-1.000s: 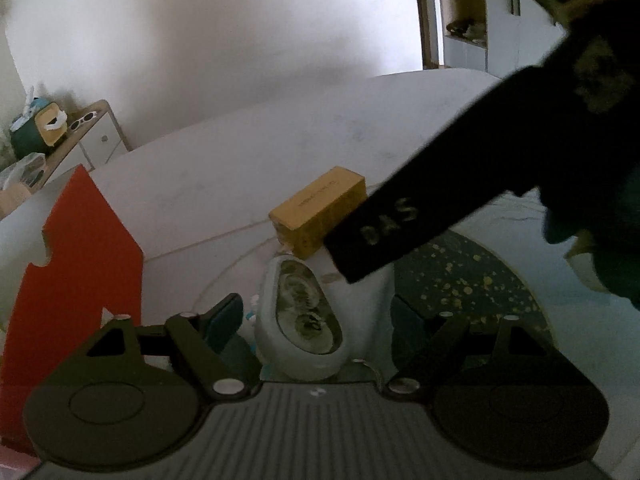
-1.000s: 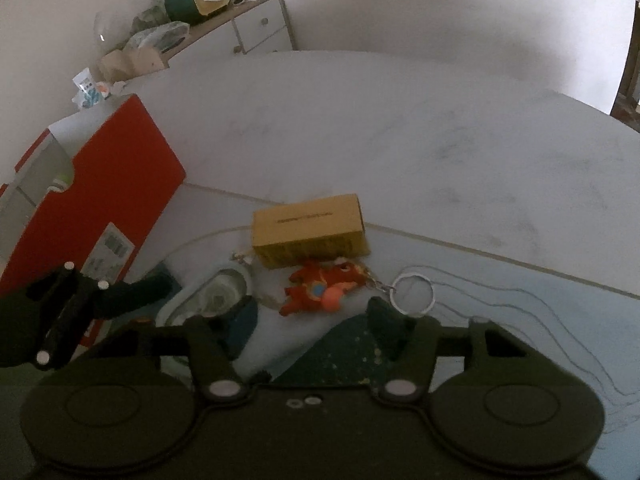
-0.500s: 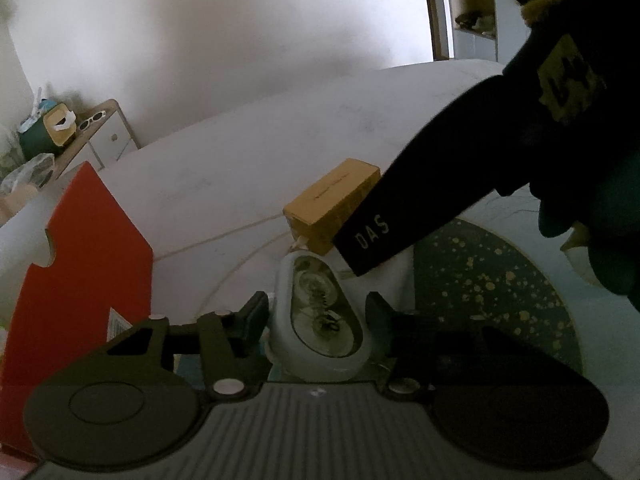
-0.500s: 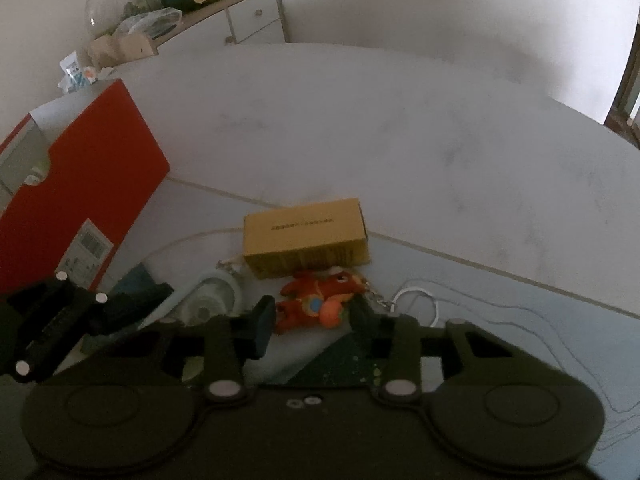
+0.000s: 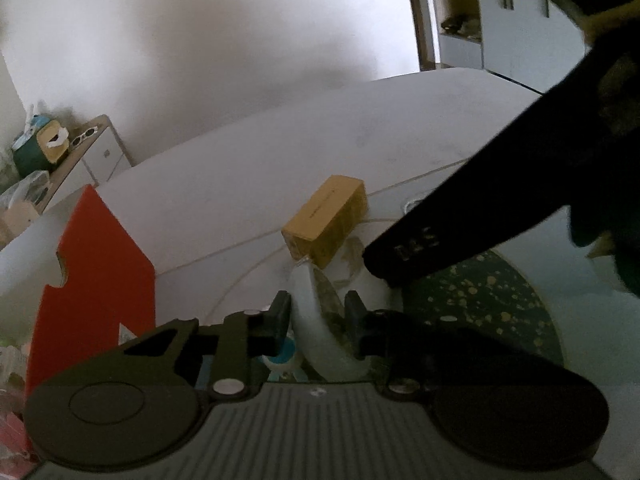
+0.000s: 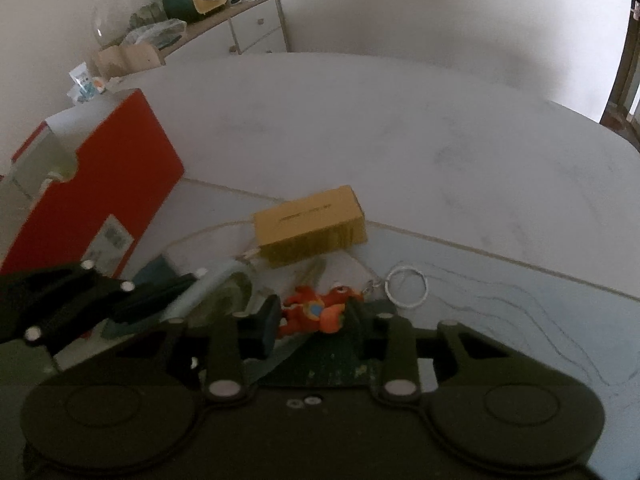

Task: Organize rigid objects
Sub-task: 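Lower the left gripper onto the white oval case and close it, then grasp the red plush keychain with the right gripper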

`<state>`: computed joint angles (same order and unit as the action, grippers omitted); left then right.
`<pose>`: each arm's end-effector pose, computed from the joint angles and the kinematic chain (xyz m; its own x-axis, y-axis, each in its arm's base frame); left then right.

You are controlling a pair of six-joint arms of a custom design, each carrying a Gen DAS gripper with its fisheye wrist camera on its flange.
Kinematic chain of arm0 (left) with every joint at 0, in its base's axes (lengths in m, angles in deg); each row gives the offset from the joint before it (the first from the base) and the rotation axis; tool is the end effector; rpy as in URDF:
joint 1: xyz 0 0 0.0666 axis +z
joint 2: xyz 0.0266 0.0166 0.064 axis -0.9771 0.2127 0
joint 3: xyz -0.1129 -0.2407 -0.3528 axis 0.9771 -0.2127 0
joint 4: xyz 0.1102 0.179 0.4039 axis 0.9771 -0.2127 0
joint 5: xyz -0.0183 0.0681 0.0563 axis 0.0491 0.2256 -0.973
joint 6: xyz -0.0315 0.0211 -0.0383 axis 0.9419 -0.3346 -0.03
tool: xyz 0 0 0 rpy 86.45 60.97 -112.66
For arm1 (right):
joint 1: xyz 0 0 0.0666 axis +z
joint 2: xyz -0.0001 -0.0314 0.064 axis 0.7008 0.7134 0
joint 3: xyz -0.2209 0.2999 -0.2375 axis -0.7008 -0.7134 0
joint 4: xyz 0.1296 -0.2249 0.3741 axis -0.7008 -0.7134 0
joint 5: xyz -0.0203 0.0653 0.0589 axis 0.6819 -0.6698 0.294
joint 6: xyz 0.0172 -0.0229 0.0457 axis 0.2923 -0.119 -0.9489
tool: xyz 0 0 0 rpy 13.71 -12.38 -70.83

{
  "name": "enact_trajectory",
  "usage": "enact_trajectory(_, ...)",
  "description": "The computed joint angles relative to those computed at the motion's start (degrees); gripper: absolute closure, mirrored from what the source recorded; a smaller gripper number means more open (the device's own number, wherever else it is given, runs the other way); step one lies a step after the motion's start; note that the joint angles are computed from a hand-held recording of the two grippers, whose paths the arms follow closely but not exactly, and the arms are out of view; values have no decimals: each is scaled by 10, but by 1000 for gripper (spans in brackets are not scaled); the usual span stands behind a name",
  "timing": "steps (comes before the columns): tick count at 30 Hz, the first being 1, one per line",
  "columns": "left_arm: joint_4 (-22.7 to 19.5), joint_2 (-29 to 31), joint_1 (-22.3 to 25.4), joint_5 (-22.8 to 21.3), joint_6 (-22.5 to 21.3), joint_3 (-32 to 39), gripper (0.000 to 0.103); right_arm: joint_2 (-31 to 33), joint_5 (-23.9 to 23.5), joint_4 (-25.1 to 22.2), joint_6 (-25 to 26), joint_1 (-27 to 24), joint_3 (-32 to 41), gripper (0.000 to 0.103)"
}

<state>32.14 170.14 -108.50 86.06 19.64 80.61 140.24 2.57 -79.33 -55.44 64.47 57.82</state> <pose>0.6007 -0.3611 0.2513 -0.3407 0.6491 -0.6802 0.7361 0.6342 0.2365 0.5844 0.2056 0.2607 -0.7890 0.2309 -0.5693 0.1626 0.9721 0.1688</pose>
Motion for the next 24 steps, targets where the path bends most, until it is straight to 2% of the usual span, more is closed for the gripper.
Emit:
enact_trajectory(4, -12, -3, 2, 11, 10, 3, 79, -20, 5, 4, -8, 7, -21, 70)
enact_trajectory(6, -4, -6, 0, 14, -2, -4, 82, -29, 5, 7, -15, 10, -32, 70)
enact_trajectory(7, 2, -8, -2, 15, -12, -8, 83, -33, 8, 8, -17, 12, -36, 79)
enact_trajectory(8, 5, -9, -3, 18, -20, -11, 84, -36, 9, 7, -22, 14, -39, 99)
enact_trajectory(10, -6, -6, -5, 30, -23, -6, 87, -43, 2, 9, -39, 13, -50, 103)
enact_trajectory(14, -7, -2, -8, 24, -9, -2, 87, -45, 5, 2, -50, 15, -56, 103)
enact_trajectory(15, -13, 0, -8, 23, -5, 2, 87, -46, 4, 4, -52, 16, -58, 103)
enact_trajectory(17, -26, 4, -8, 19, 1, 9, 87, -50, 3, 8, -54, 18, -63, 87)
enact_trajectory(21, -51, 11, -3, 26, 25, 24, 87, -67, -3, 22, -46, 22, -87, 77)
enact_trajectory(24, -77, 17, 0, 36, 41, 41, 87, -68, -10, 23, -44, 21, -92, 65)
